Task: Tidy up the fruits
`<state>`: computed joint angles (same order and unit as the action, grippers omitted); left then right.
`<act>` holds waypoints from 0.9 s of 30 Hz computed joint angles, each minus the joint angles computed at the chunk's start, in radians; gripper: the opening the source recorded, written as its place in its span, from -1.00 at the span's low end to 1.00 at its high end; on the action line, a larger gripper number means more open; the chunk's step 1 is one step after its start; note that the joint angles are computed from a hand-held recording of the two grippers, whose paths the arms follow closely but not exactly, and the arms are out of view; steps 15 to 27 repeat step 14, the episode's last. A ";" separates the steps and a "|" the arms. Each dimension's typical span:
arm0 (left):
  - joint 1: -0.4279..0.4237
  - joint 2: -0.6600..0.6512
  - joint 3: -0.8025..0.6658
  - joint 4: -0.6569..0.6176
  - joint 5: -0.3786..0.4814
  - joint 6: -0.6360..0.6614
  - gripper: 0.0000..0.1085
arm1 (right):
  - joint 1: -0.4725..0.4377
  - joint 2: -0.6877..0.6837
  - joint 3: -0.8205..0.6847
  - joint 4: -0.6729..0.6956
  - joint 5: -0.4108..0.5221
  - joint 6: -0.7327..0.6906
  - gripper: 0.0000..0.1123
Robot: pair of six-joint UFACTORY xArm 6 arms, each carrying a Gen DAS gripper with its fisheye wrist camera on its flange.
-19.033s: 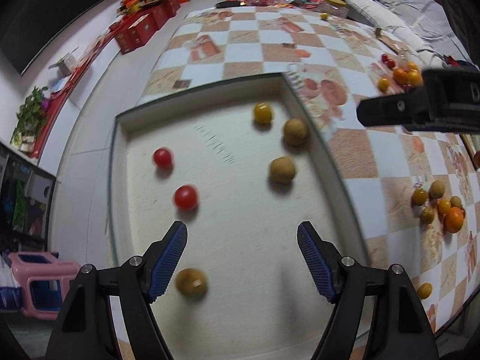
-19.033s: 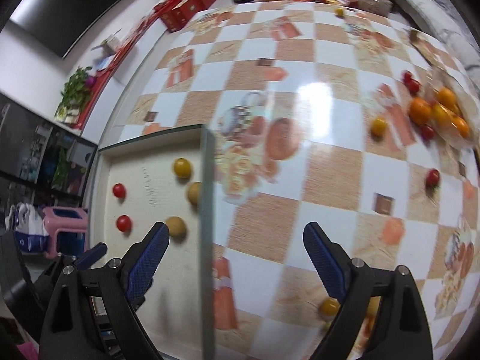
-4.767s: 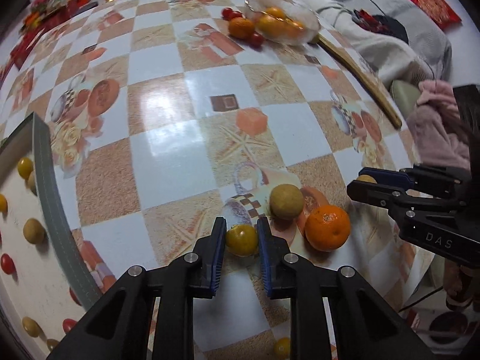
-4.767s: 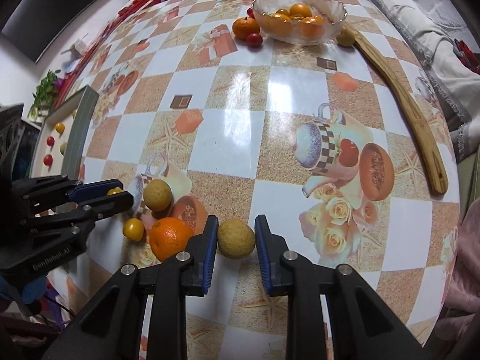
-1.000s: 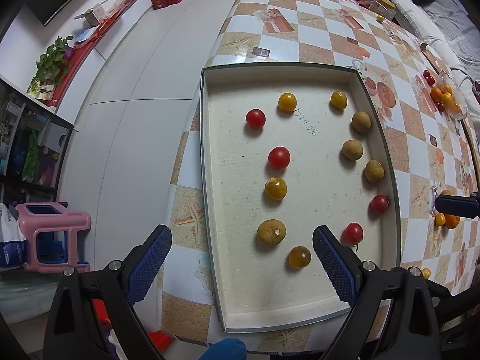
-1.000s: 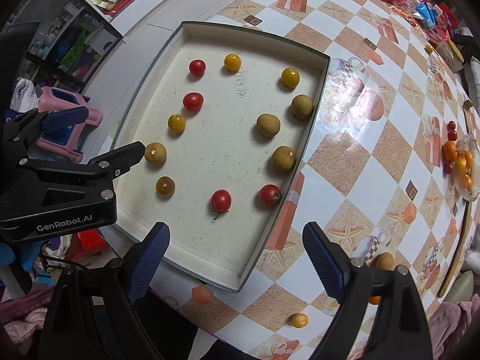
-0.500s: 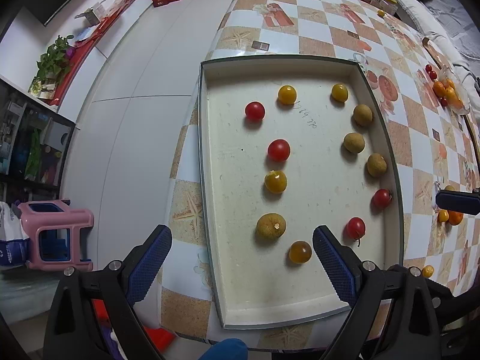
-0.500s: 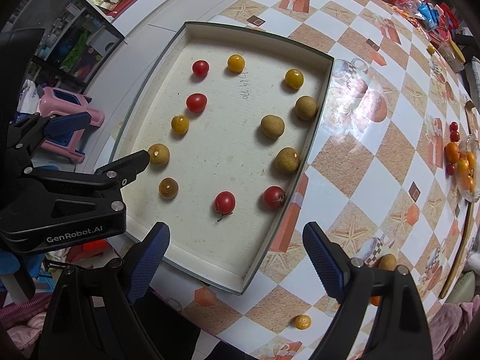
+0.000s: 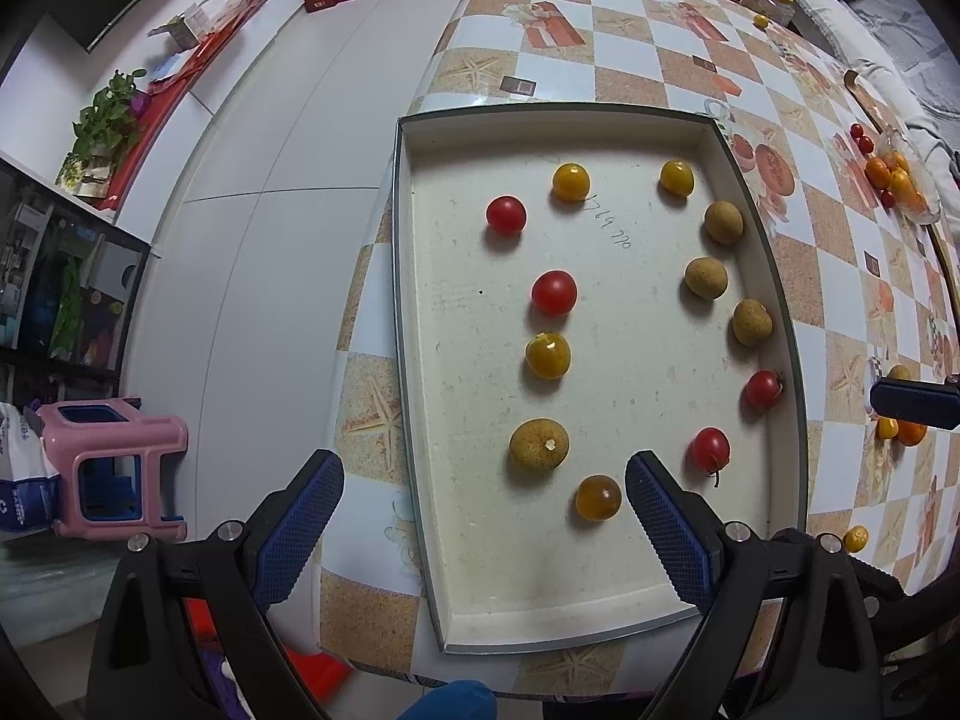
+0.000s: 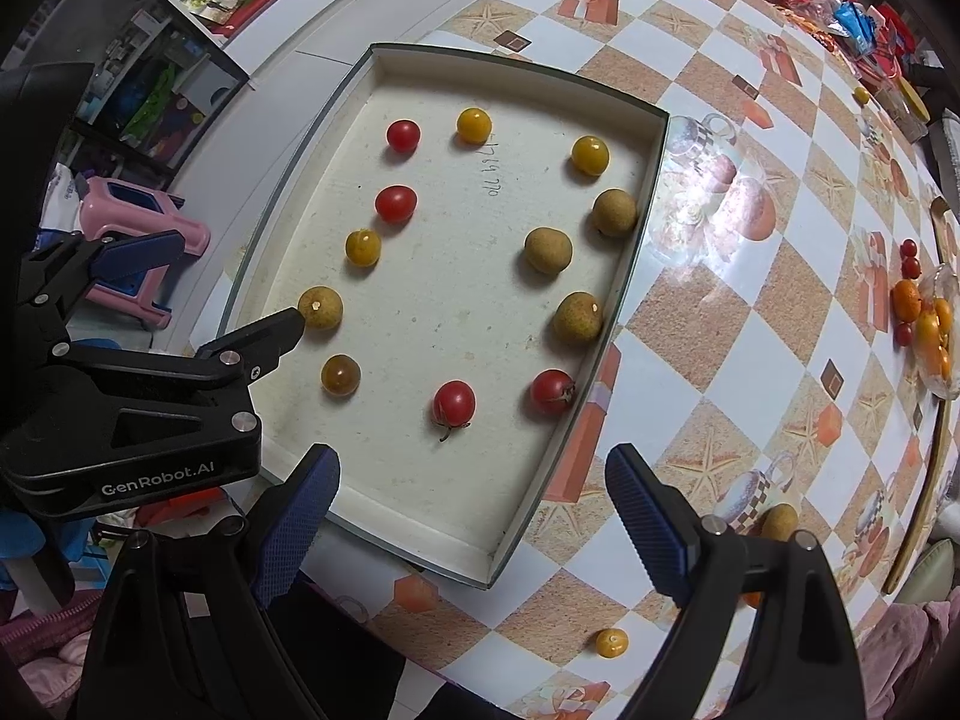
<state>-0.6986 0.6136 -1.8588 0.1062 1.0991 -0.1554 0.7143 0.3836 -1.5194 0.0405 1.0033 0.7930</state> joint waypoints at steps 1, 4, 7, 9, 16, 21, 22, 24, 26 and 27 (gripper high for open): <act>0.000 0.000 0.000 0.001 0.000 0.000 0.77 | 0.000 0.000 0.000 0.000 0.000 0.000 0.64; 0.001 -0.004 0.005 0.003 0.000 -0.001 0.77 | 0.000 0.000 0.000 -0.001 0.000 0.000 0.64; 0.002 -0.009 0.014 0.008 -0.003 -0.008 0.77 | 0.000 0.000 0.000 -0.001 0.000 0.002 0.64; 0.003 -0.015 0.025 0.009 -0.009 -0.011 0.77 | 0.000 0.000 0.001 0.000 -0.001 0.001 0.64; 0.006 -0.032 0.052 0.010 -0.033 -0.008 0.77 | 0.003 -0.001 0.003 -0.003 -0.004 0.011 0.64; 0.006 -0.032 0.052 0.010 -0.033 -0.008 0.77 | 0.003 -0.001 0.003 -0.003 -0.004 0.011 0.64; 0.006 -0.032 0.052 0.010 -0.033 -0.008 0.77 | 0.003 -0.001 0.003 -0.003 -0.004 0.011 0.64; 0.006 -0.032 0.052 0.010 -0.033 -0.008 0.77 | 0.003 -0.001 0.003 -0.003 -0.004 0.011 0.64; 0.006 -0.032 0.052 0.010 -0.033 -0.008 0.77 | 0.003 -0.001 0.003 -0.003 -0.004 0.011 0.64; 0.006 -0.032 0.052 0.010 -0.033 -0.008 0.77 | 0.003 -0.001 0.003 -0.003 -0.004 0.011 0.64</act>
